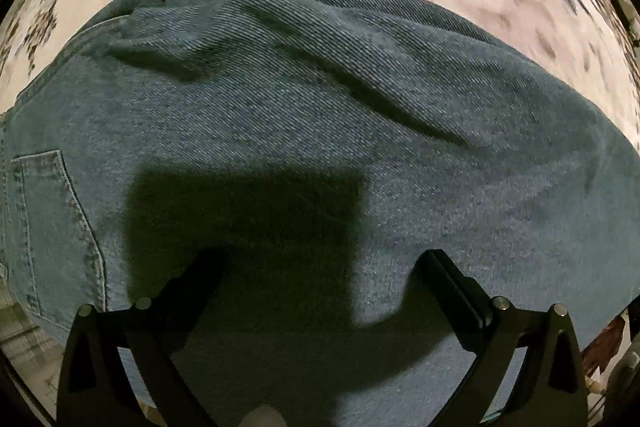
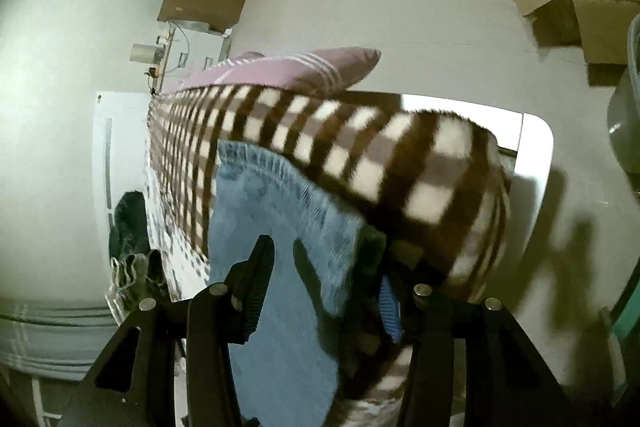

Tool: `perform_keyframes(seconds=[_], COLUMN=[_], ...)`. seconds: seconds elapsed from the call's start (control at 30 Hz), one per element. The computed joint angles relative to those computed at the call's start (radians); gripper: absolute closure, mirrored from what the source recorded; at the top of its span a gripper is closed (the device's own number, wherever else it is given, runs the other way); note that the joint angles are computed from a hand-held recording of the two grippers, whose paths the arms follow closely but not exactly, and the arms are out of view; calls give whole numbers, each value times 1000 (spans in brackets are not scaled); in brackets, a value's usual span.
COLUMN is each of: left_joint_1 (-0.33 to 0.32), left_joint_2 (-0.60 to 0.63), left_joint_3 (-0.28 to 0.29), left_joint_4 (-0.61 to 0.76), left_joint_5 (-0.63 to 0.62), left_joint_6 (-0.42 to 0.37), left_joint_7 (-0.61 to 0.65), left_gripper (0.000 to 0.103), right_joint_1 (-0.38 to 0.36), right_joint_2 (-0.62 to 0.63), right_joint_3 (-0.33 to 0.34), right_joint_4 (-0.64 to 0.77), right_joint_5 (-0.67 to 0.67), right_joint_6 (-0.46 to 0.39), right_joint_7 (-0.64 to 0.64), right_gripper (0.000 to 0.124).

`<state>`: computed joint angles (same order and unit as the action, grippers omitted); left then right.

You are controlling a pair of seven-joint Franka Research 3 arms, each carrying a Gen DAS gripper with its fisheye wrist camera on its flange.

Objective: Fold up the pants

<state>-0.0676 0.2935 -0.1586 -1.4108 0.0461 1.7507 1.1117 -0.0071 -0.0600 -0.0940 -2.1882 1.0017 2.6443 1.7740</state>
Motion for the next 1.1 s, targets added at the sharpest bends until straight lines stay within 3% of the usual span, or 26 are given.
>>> perform_keyframes(seconds=[0.07,0.13,0.2,0.33,0.47,0.7,0.93,1.1], left_joint_1=[1,2,2,-3,-1,61,115,163], left_joint_2=[-3,-3,-5,-20,-12,-65,-186,-312], left_joint_3=[0,1,2,6,4,2,42,93], left_joint_4=[-1,-2,-4,-33,-15,-29,-81,-213], left_joint_5=[-2,-2,0,17,12,-150,-231,-252], left_joint_6=[0,3,9,51,36,49,31,51], left_joint_7=[-5,-8,-14,-52,-53,3,57,78], left_gripper=[0,0,0,0,0,0,0,0], right_joint_1=[5,0,-5,-12,0,39,136,254], right_joint_2=[11,47,77,88,70,-25,-39,46], right_joint_3=[5,6,9,17,26,55,120,180], right_joint_4=[15,52,75,90,94,111,263,390], right_joint_5=[12,-69,-55,-98,-259,-453,-566,-510], right_joint_6=[37,15,2,-1,18,44,-32,-92], right_joint_7=[-17,39,32,74,167,325,366,322], right_gripper=[73,73,73,98,104,105,106,106])
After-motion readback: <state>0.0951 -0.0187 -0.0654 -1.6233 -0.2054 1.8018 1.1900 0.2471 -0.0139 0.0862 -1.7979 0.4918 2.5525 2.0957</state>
